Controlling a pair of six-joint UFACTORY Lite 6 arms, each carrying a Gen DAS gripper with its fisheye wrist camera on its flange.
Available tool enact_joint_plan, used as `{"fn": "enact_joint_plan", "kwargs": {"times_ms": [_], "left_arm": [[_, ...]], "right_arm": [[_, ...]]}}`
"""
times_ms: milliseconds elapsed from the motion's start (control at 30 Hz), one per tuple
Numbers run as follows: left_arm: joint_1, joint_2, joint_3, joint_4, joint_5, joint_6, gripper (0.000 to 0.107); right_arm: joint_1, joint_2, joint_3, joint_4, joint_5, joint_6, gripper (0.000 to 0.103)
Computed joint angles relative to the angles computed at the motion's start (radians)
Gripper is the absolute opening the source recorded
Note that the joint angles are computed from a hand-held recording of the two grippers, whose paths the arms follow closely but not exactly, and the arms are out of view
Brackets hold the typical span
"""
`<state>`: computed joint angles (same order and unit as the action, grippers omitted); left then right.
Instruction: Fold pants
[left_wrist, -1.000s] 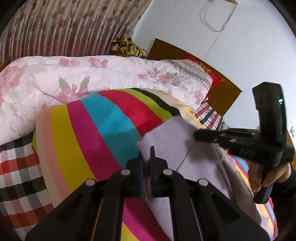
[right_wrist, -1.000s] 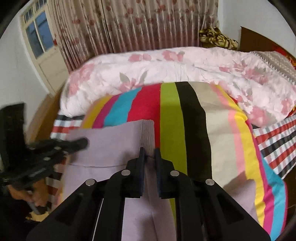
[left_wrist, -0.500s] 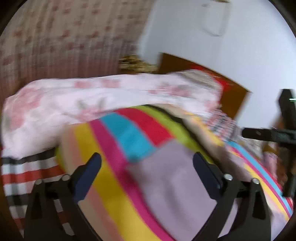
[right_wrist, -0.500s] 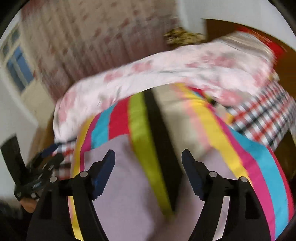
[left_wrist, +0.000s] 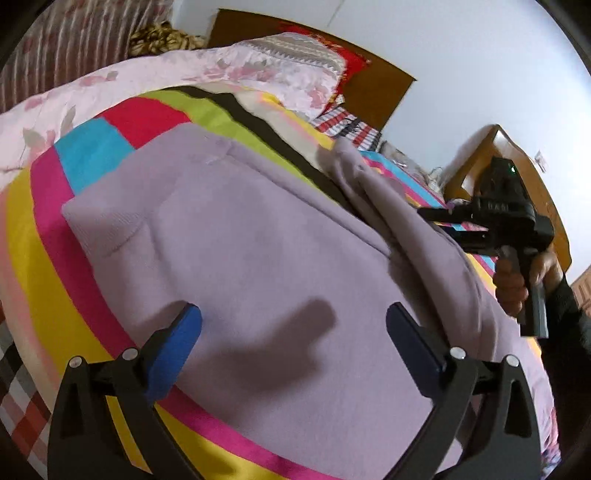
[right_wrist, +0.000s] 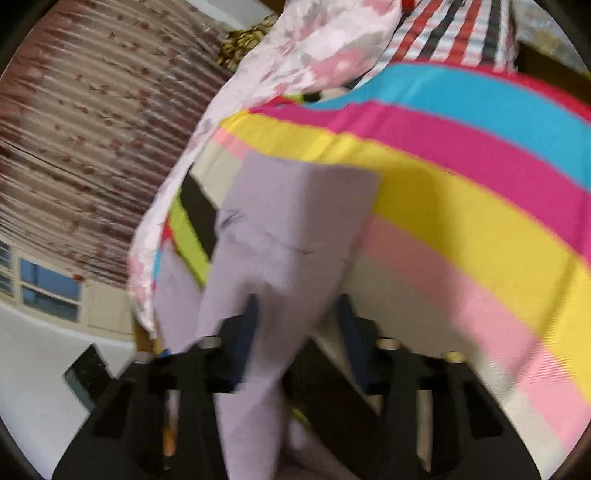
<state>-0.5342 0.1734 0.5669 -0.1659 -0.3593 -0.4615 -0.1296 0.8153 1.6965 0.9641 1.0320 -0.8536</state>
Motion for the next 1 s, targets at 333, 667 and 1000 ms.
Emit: {"fn": "enact_joint_plan", "kwargs": {"times_ms": [333,667,1000], "left_arm": [[0.167,-0.399,-0.329,-0.005,-0.103,-0.134,0.1],[0.319,-0.574,-0.466,0.333,-0.074,-0.423,0.099],[0.254,-0.16,-0.167,0.362,-0.187,-0.442,0.073]], "right_arm": [[0.402,-0.463,-0.207,-0.059,-0.228,-0.061,0.009],[0.511,-0.37,-0.18,-0.005,-0.28,-0.126,0.053],[0.381,-0.246,-0.109,-0.11,-0.354,-0.18,0.048]]}}
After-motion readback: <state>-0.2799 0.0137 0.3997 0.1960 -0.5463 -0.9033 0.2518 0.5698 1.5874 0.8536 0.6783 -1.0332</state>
